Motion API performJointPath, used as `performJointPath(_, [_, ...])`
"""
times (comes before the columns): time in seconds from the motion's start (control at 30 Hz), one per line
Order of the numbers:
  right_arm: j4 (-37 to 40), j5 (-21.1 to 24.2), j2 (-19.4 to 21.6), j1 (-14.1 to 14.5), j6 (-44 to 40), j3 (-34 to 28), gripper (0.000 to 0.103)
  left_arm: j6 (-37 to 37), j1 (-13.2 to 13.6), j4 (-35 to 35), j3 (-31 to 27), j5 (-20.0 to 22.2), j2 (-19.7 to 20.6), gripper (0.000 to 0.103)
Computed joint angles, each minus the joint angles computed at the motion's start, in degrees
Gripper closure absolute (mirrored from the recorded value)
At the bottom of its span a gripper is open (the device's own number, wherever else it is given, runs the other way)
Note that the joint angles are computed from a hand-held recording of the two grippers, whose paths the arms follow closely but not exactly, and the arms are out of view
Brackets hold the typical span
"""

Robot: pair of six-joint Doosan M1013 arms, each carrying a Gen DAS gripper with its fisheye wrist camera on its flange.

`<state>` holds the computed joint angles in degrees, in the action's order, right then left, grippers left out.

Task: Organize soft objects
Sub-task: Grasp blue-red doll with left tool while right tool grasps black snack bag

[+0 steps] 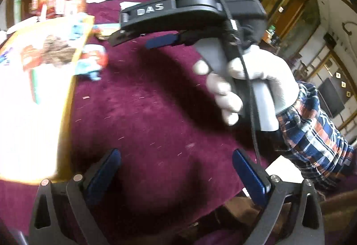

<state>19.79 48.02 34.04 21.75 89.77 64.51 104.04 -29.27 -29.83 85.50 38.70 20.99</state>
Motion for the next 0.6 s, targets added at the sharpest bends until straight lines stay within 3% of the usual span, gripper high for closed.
performJointPath(0.07, [3.8,0.1,0.9,0.3,-1.0,-0.9,0.030,1.7,0.5,-1.7,0.9,-0.8,-0.8,0.002])
performJointPath(0.1, [4.9,0.3,1.3,0.5,-1.5,-1.4,0.035,2.2,0.7,-2.6,1.4,-1.5,-1.2,0.002])
performJointPath(0.13, [4.6,0.9,1.9,0.8,-1.6,-2.1,0.051,2.1,0.8,-2.8,1.6,-1.9,-1.4,0.002])
performJointPath(0.17, [2.7,2.0,2.5,1.2,-0.9,-3.0,0.054,2.4,0.9,-3.2,1.8,-2.2,-1.5,0.002])
performJointPath(0.33, [3.6,1.5,1.0,0.5,-1.2,-0.6,0.056,3.6,1.4,-4.7,2.7,-2.5,-2.2,0.002])
performJointPath(0.47, [-11.3,0.7,-1.9,0.3,8.4,3.0,0.056,4.6,1.7,-6.4,2.3,-2.4,-2.1,0.002])
performJointPath(0.6, [-7.8,-2.7,-6.3,-2.7,8.4,9.7,0.055,2.8,1.1,-4.1,0.2,-2.9,-1.5,0.002])
